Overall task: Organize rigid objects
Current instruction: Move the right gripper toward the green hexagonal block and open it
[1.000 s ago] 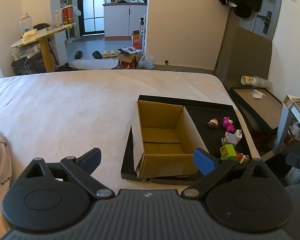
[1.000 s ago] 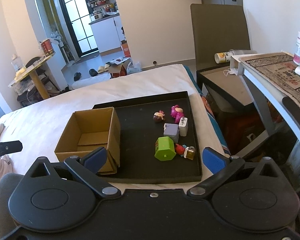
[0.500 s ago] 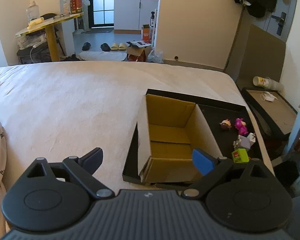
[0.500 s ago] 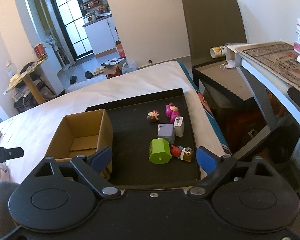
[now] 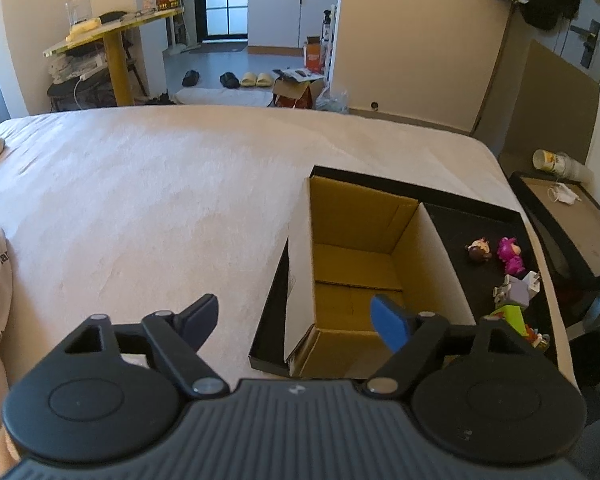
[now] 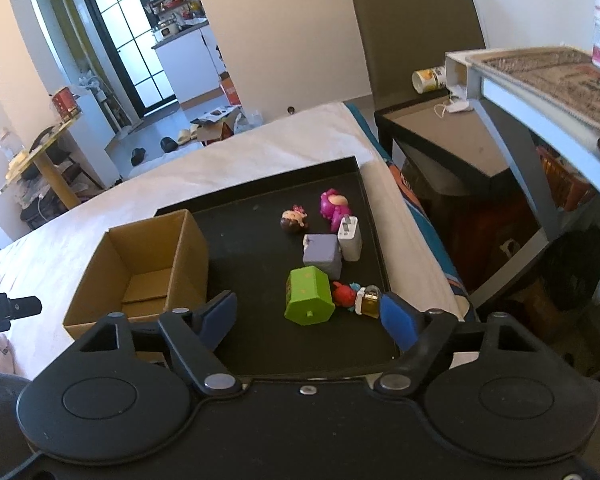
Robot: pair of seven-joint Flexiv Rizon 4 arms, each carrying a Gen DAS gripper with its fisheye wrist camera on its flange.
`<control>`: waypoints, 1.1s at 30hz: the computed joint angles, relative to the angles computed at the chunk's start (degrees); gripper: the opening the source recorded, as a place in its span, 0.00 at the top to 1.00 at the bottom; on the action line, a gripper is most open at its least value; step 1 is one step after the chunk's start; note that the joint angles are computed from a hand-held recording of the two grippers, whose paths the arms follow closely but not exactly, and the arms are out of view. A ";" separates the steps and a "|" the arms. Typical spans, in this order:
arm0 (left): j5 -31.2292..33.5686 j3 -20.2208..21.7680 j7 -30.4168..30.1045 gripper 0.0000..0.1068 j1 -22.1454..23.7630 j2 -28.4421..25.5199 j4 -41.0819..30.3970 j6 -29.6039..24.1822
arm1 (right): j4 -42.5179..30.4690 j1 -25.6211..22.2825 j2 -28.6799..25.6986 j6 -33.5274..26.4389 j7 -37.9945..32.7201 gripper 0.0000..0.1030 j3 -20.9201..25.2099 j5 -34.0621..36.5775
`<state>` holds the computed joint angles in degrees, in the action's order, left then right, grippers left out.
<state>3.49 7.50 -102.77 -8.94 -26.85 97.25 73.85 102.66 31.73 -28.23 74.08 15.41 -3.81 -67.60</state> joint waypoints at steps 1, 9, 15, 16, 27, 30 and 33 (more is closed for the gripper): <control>-0.03 0.04 -0.17 0.27 -0.11 -0.45 -0.55 -0.54 | -0.16 -0.22 -0.36 0.07 -0.33 0.28 0.15 0.50; -0.27 0.23 -2.73 0.40 -0.79 -3.82 -4.51 -4.37 | -1.08 -0.17 -2.78 2.60 -2.07 0.37 -0.94 5.27; 0.44 0.80 -5.05 0.47 -1.38 -6.24 -7.31 -6.37 | -1.13 0.57 -4.15 4.03 -4.33 0.41 -2.10 9.63; 0.60 0.91 -5.37 0.49 -1.41 -6.64 -7.73 -6.70 | -1.23 0.61 -4.45 4.12 -4.95 0.43 -2.12 10.67; 1.48 0.89 -6.86 0.75 -1.17 -9.72 -11.95 -11.74 | -5.21 1.02 -9.66 4.71 -14.98 0.48 -1.37 23.48; 1.13 0.34 -6.59 0.87 -0.52 -10.39 -13.18 -13.25 | -7.03 1.32 -11.24 4.00 -17.86 0.48 -1.55 26.38; 1.09 -0.10 -5.61 0.89 0.01 -10.72 -14.17 -14.28 | -8.76 0.92 -12.93 4.90 -20.61 0.48 -0.93 29.73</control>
